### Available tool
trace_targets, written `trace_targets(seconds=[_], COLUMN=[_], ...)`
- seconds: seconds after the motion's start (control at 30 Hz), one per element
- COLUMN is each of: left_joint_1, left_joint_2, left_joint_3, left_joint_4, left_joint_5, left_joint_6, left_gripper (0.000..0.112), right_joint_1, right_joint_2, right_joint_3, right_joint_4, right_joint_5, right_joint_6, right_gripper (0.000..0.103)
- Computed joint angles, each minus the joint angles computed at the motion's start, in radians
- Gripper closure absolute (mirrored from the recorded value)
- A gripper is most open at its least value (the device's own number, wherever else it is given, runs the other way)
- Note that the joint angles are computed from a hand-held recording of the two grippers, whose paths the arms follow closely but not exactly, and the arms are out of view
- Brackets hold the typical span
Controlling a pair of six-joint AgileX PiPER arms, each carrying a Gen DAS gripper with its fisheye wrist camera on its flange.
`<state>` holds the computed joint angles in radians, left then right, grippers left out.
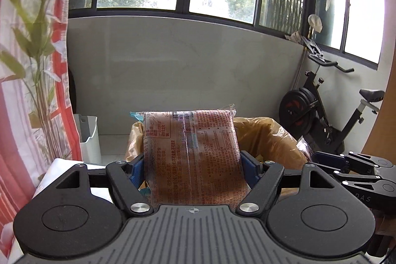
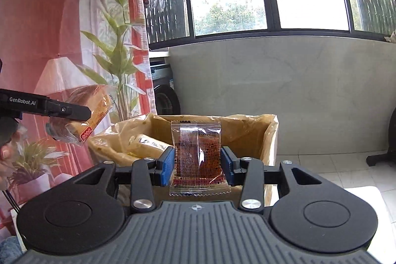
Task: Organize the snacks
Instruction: 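Lift both packets over the box and open both grippers inside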
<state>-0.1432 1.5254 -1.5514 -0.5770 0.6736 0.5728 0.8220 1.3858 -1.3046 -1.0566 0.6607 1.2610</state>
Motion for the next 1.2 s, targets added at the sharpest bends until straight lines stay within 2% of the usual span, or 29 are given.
trace_targets(seconds=[0.07, 0.17, 0.27, 0.33, 0.4, 0.53, 0.57, 0.63, 0.73, 0.93, 1.07, 1.2], left_joint_1=[-0.053, -0.114, -0.148, -0.178, -0.190, -0.193, -0.187, -0.159, -0.115, -0.029, 0.045, 0.136], left_joint_2=[0.110, 0.246, 0.373, 0.464, 0.522, 0.556, 0.547, 0.487, 0.377, 0.170, 0.037, -0.068], left_joint_3=[-0.139, -0.290, -0.452, -0.585, -0.662, -0.695, -0.680, -0.572, -0.399, -0.098, 0.086, 0.240], left_joint_4=[0.102, 0.225, 0.287, 0.363, 0.391, 0.398, 0.382, 0.294, 0.194, 0.002, -0.140, -0.296], left_joint_5=[0.031, 0.014, 0.046, 0.102, 0.143, 0.147, 0.145, 0.093, 0.035, -0.068, -0.100, -0.092], left_joint_6=[-0.089, -0.223, -0.319, -0.381, -0.415, -0.456, -0.445, -0.354, -0.248, 0.003, 0.172, 0.332], left_gripper=[0.035, 0.035, 0.035, 0.035, 0.035, 0.029, 0.029, 0.029, 0.029, 0.029, 0.029, 0.029], right_joint_1=[-0.056, -0.100, -0.130, -0.139, -0.142, -0.142, -0.143, -0.129, -0.098, 0.010, 0.111, 0.226], right_joint_2=[0.055, 0.119, 0.164, 0.194, 0.227, 0.240, 0.231, 0.214, 0.177, 0.096, 0.050, 0.039], right_joint_3=[-0.065, -0.134, -0.176, -0.204, -0.240, -0.250, -0.239, -0.220, -0.172, -0.037, 0.066, 0.140], right_joint_4=[0.076, 0.122, 0.150, 0.161, 0.165, 0.154, 0.161, 0.145, 0.096, -0.115, -0.280, -0.390], right_joint_5=[-0.017, -0.012, -0.007, 0.008, 0.046, 0.089, 0.078, 0.079, 0.072, 0.098, 0.162, 0.280], right_joint_6=[-0.085, -0.135, -0.154, -0.172, -0.173, -0.109, -0.113, -0.106, -0.052, 0.211, 0.423, 0.575], right_gripper=[0.060, 0.060, 0.060, 0.060, 0.060, 0.053, 0.052, 0.047, 0.046, 0.046, 0.046, 0.046])
